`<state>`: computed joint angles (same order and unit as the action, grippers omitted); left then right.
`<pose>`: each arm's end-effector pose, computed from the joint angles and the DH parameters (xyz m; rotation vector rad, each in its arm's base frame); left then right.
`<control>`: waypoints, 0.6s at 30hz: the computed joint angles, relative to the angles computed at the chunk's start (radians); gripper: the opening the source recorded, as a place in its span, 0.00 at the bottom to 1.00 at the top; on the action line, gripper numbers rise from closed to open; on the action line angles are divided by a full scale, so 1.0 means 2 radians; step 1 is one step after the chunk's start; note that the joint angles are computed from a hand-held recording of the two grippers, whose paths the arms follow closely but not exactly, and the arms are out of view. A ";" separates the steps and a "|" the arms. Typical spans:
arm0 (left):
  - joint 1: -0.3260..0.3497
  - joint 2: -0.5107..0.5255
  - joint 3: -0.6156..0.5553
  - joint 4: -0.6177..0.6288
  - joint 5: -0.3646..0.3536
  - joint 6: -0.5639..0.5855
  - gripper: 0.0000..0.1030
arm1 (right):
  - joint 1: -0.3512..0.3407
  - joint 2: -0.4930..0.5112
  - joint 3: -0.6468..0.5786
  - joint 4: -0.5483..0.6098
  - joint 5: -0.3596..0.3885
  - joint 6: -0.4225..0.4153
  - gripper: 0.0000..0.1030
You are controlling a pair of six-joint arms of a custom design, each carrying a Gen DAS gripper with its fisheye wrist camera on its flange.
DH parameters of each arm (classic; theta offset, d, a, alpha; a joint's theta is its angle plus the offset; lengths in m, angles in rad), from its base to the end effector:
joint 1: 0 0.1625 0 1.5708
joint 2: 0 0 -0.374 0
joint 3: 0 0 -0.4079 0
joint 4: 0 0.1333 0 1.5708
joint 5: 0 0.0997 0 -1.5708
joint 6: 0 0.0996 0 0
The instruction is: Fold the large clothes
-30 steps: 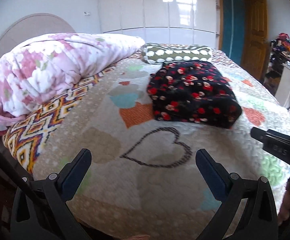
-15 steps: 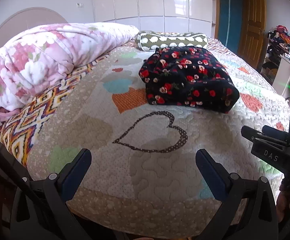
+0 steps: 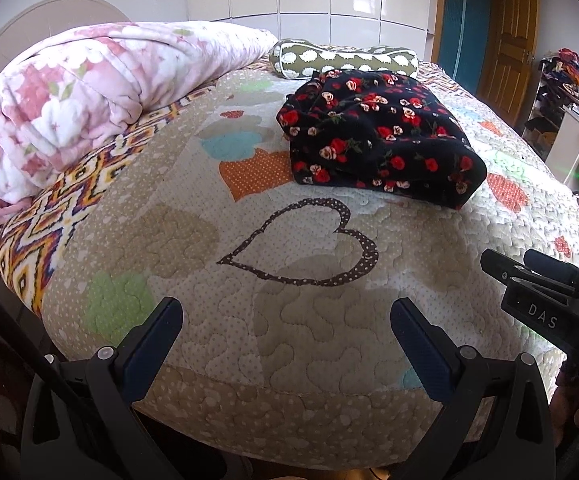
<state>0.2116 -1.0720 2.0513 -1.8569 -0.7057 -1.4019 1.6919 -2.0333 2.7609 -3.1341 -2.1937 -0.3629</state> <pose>-0.3880 -0.2972 0.0389 0.3174 2.1905 -0.8407 0.1066 -0.2536 0.2456 0.2301 -2.2931 0.9170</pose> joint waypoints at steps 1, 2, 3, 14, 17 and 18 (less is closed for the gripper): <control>0.001 0.000 0.000 -0.001 -0.002 0.000 1.00 | 0.001 0.001 0.000 0.000 -0.001 0.000 0.66; 0.002 0.000 0.000 -0.002 -0.004 0.000 1.00 | 0.001 0.001 0.000 -0.001 -0.001 0.001 0.67; 0.002 0.000 0.001 -0.004 -0.005 0.000 1.00 | 0.000 0.001 0.001 0.000 -0.001 0.001 0.67; 0.010 0.001 0.004 -0.015 -0.017 0.004 1.00 | -0.003 0.004 0.003 0.002 -0.007 -0.003 0.67; 0.010 0.002 0.005 -0.020 -0.020 0.010 1.00 | -0.004 0.002 0.005 0.005 -0.009 -0.005 0.68; 0.010 0.002 0.006 -0.023 -0.021 0.013 1.00 | -0.004 0.000 0.006 0.008 -0.011 -0.005 0.68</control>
<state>0.2308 -1.0670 2.0626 -1.9021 -0.7470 -1.3768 1.6832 -2.0328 2.7728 -3.1190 -2.2149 -0.3728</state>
